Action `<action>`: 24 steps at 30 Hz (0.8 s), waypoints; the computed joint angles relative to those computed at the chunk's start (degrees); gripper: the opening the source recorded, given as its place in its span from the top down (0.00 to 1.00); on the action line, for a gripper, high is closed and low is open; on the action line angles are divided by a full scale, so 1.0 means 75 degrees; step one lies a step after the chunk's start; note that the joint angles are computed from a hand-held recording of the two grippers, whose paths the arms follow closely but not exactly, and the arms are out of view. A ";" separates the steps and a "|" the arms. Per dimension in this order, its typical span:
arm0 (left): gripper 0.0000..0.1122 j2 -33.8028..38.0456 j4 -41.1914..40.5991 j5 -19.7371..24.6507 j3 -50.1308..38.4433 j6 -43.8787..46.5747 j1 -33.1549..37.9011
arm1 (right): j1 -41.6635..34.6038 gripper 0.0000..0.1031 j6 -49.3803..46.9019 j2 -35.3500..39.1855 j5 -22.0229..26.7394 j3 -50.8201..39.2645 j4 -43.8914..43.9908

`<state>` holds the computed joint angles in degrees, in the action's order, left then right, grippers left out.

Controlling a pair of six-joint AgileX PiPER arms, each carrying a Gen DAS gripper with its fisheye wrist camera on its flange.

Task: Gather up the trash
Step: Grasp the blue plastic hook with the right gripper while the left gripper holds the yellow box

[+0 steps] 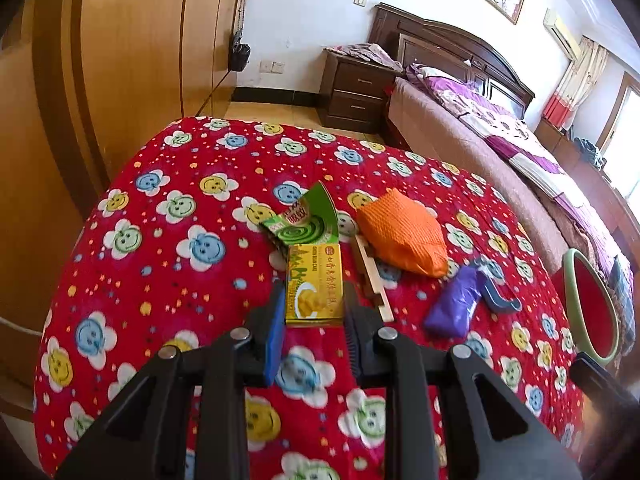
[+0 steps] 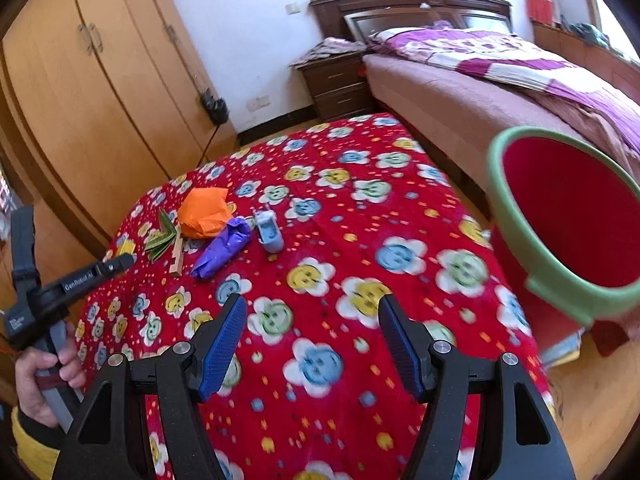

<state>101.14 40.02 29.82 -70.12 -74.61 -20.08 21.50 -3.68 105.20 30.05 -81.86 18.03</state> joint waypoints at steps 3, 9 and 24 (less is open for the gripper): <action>0.76 0.0138 0.0083 -0.0185 0.0003 -0.0097 0.0093 | 0.0129 0.32 -0.0001 0.0574 0.0317 -0.0706 -0.0140; 0.76 0.0338 0.0225 -0.0441 0.0034 -0.0266 0.0217 | 0.0319 0.34 -0.0174 0.1539 0.0814 -0.2039 -0.0207; 0.76 0.0206 0.0410 -0.0848 0.0258 -0.0377 0.0160 | 0.0504 0.78 -0.0250 0.3064 0.1762 -0.4244 -0.0429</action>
